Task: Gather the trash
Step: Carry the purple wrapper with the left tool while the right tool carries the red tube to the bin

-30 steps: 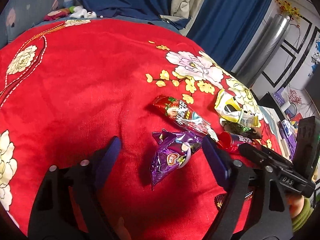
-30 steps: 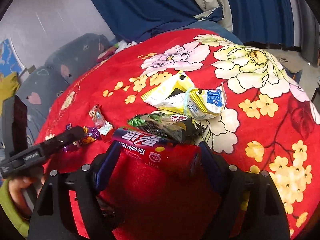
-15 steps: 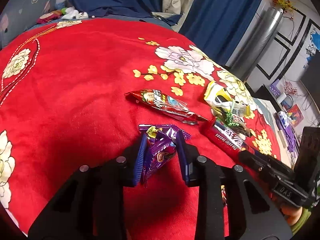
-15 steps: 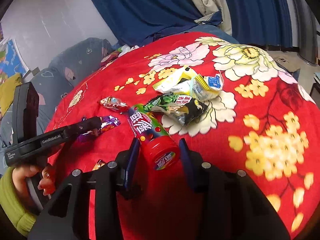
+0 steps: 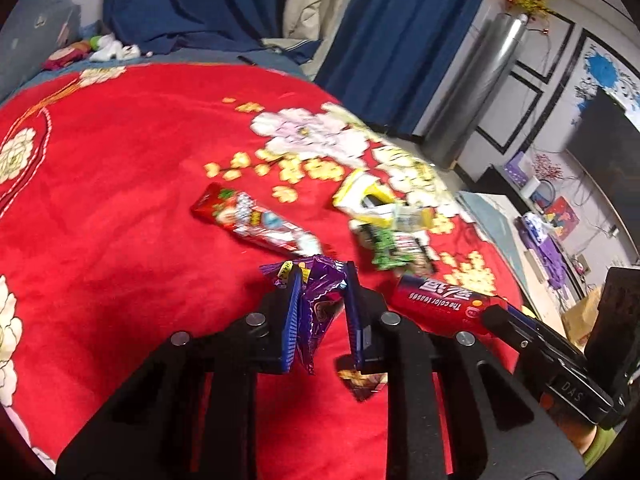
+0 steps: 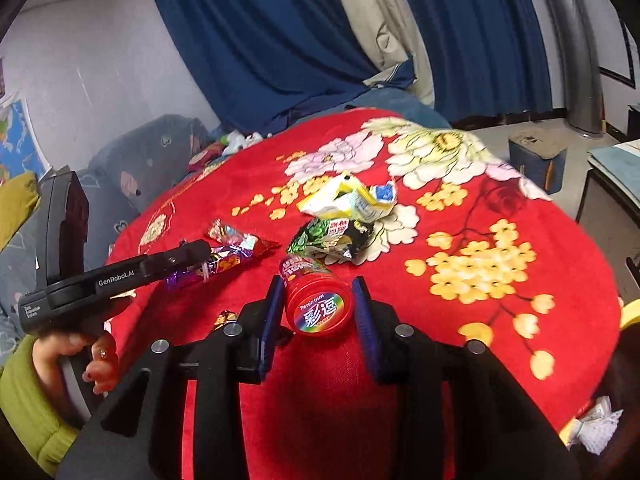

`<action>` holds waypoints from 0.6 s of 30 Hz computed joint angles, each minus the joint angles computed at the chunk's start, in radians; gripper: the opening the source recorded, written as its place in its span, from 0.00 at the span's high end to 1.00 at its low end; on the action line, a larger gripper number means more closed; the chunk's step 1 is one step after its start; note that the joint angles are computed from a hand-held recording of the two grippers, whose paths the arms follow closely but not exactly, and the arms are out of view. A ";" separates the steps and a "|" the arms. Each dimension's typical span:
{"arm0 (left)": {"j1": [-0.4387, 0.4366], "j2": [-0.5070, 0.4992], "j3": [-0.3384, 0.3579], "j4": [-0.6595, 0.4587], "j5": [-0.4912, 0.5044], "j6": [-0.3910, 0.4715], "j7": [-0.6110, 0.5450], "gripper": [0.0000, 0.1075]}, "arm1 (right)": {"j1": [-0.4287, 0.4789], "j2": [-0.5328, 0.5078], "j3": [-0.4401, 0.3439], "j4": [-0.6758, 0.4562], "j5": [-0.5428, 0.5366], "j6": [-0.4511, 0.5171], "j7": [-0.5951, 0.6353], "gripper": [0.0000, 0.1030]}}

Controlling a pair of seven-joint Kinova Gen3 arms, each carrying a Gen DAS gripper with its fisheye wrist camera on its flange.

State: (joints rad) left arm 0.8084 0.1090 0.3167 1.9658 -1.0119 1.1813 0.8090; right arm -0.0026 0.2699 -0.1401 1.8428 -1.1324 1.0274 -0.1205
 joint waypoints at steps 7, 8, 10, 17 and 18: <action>0.033 0.009 0.013 -0.037 -0.070 0.031 -0.014 0.86 | 0.030 -0.063 0.029 0.037 -0.043 -0.005 0.060 0.68; 0.039 0.014 0.015 -0.048 -0.082 0.040 -0.024 0.86 | 0.033 -0.067 0.035 0.039 -0.049 -0.005 0.066 0.68; 0.049 0.021 0.016 -0.065 -0.101 0.048 -0.036 0.86 | 0.044 -0.076 0.050 0.044 -0.061 0.002 0.072 0.68; 0.091 0.065 0.005 -0.133 -0.151 0.056 -0.088 0.86 | 0.062 -0.091 0.078 0.039 -0.067 -0.001 0.062 0.68; 0.098 0.074 0.002 -0.146 -0.160 0.055 -0.101 0.86 | 0.066 -0.093 0.081 0.039 -0.068 -0.001 0.064 0.68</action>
